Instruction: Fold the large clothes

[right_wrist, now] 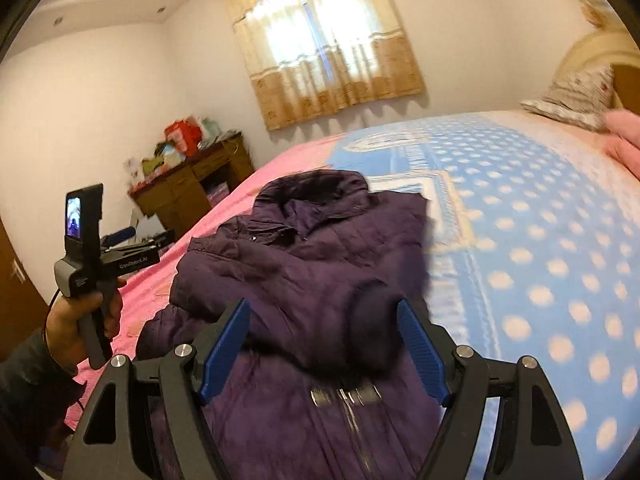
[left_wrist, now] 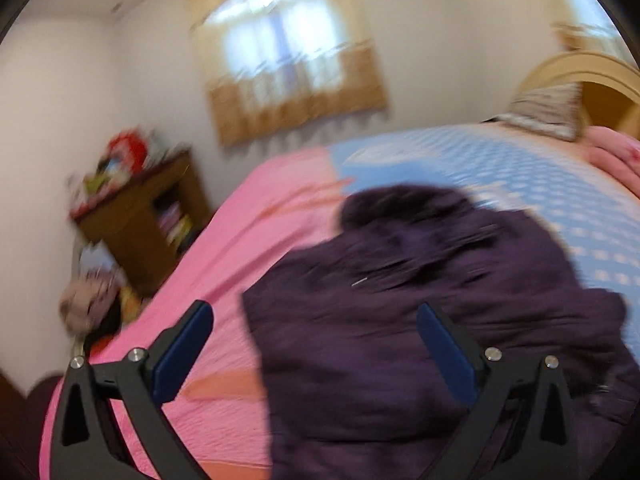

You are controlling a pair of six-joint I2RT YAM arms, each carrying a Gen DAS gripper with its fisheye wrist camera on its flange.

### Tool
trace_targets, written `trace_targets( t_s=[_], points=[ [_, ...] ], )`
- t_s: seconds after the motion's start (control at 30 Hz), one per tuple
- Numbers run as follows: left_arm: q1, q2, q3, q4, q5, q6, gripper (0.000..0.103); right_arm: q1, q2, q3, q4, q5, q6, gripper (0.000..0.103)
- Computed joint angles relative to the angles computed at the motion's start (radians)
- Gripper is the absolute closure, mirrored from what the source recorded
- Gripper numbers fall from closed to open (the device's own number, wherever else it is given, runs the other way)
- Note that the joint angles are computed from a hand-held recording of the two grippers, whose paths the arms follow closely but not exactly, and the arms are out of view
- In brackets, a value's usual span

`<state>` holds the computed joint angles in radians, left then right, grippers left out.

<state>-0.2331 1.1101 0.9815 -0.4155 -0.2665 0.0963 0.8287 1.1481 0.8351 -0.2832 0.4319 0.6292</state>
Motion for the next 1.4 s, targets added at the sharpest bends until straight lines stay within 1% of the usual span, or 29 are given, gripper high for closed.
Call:
trace_targets(
  t_s=[0.07,0.1,0.13,0.2,0.23,0.3,0.33,0.4,0.43,0.5,0.6,0.8,0.93,1.07,1.33,1.4],
  points=[
    [0.068,0.062,0.013,0.01,0.028,-0.022,0.0,-0.029,0.123,0.081,0.025,-0.073,-0.032,0.027],
    [0.079,0.081,0.005,0.016,0.035,-0.036,0.0,-0.03,0.191,0.128,0.021,-0.09,-0.056,0.027],
    [0.081,0.104,0.005,0.019,0.035,-0.051,0.0,-0.034,0.279,0.191,0.011,-0.093,-0.082,0.027],
    [0.07,0.139,-0.008,0.032,0.047,-0.059,0.0,-0.044,0.37,0.247,0.004,-0.098,-0.094,0.027],
    [0.052,0.162,-0.006,0.027,0.036,-0.053,0.0,-0.053,0.429,0.282,-0.008,-0.101,-0.096,0.027],
    [0.012,0.204,-0.021,0.042,-0.015,-0.043,0.0,-0.067,0.485,0.31,-0.023,-0.093,-0.105,0.027],
    [0.0,0.24,-0.014,0.032,-0.037,-0.033,0.0,-0.08,0.505,0.307,-0.026,-0.104,-0.101,0.027],
    [-0.004,0.267,-0.029,0.042,-0.042,-0.024,0.0,-0.105,0.504,0.271,-0.005,-0.148,-0.092,0.027],
    [-0.002,0.263,-0.049,0.055,-0.039,-0.014,0.0,-0.111,0.509,0.26,0.002,-0.161,-0.09,0.027],
    [0.009,0.262,-0.056,0.037,-0.014,-0.011,0.0,-0.114,0.528,0.26,0.0,-0.166,-0.094,0.027],
    [0.033,0.27,-0.041,0.004,0.031,-0.025,0.0,-0.112,0.563,0.291,-0.03,-0.157,-0.097,0.027],
    [0.052,0.319,-0.001,-0.047,0.078,-0.061,0.0,-0.095,0.624,0.341,-0.062,-0.107,-0.12,0.027],
    [0.051,0.333,0.019,-0.07,0.084,-0.067,0.0,-0.087,0.649,0.372,-0.09,-0.082,-0.128,0.026],
    [0.041,0.34,0.022,-0.069,0.064,-0.071,0.0,-0.083,0.657,0.381,-0.102,-0.069,-0.131,0.026],
    [0.036,0.339,0.018,-0.067,0.063,-0.081,0.0,-0.083,0.663,0.385,-0.102,-0.062,-0.135,0.026],
    [0.038,0.353,0.035,-0.07,0.065,-0.083,0.0,-0.08,0.672,0.396,-0.11,-0.053,-0.137,0.026]
  ],
)
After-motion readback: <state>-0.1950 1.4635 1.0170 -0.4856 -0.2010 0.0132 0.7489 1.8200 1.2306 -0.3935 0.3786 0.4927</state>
